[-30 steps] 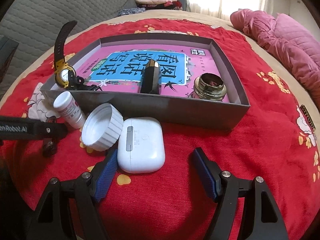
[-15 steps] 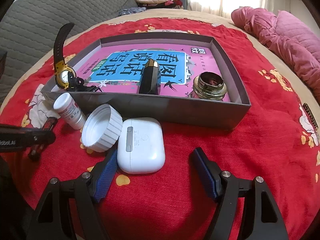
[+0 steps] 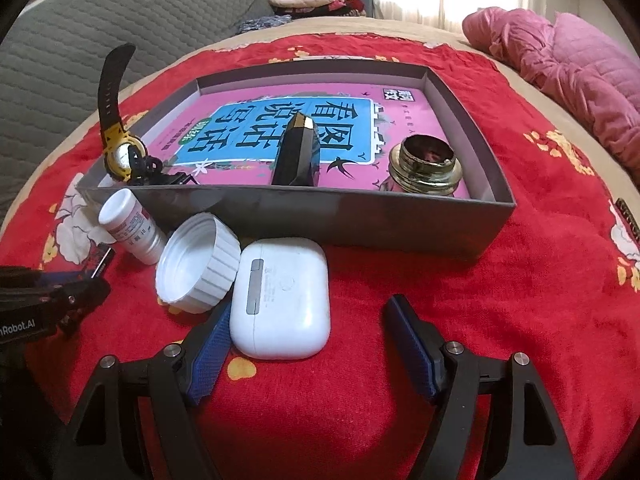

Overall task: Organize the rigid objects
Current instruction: 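Lift the lighter with the left gripper while the right gripper grasps the white earbud case, then carry the lighter into the grey box with the left gripper while the right carries the earbud case there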

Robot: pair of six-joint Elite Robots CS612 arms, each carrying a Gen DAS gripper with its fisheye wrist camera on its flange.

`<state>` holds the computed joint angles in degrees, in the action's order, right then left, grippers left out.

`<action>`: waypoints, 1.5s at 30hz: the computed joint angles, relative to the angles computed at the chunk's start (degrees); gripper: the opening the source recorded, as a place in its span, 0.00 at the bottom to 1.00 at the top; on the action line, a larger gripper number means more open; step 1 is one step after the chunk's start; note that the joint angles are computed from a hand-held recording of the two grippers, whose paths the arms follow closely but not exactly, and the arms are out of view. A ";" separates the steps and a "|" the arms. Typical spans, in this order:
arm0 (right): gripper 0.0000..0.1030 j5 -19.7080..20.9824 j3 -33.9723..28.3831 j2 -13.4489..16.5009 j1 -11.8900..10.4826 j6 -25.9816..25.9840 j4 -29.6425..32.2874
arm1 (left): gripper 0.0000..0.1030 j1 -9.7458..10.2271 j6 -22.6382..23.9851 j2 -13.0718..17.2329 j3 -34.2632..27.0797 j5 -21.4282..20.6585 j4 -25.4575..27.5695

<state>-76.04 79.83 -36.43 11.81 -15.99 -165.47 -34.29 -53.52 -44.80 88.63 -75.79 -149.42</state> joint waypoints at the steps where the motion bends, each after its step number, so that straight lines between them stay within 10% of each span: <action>1: 0.75 -0.15 -0.01 0.05 0.05 0.03 -0.31 | 0.24 -0.08 0.19 0.07 -0.03 0.46 -0.08; 12: 0.45 2.12 0.57 -0.68 -0.16 -1.72 -0.16 | 0.22 -0.25 2.04 0.09 1.57 1.49 -5.15; 45: 0.44 10.89 3.79 -2.94 -2.79 5.69 -7.88 | 0.22 -0.31 4.52 -1.76 5.56 5.18 -20.12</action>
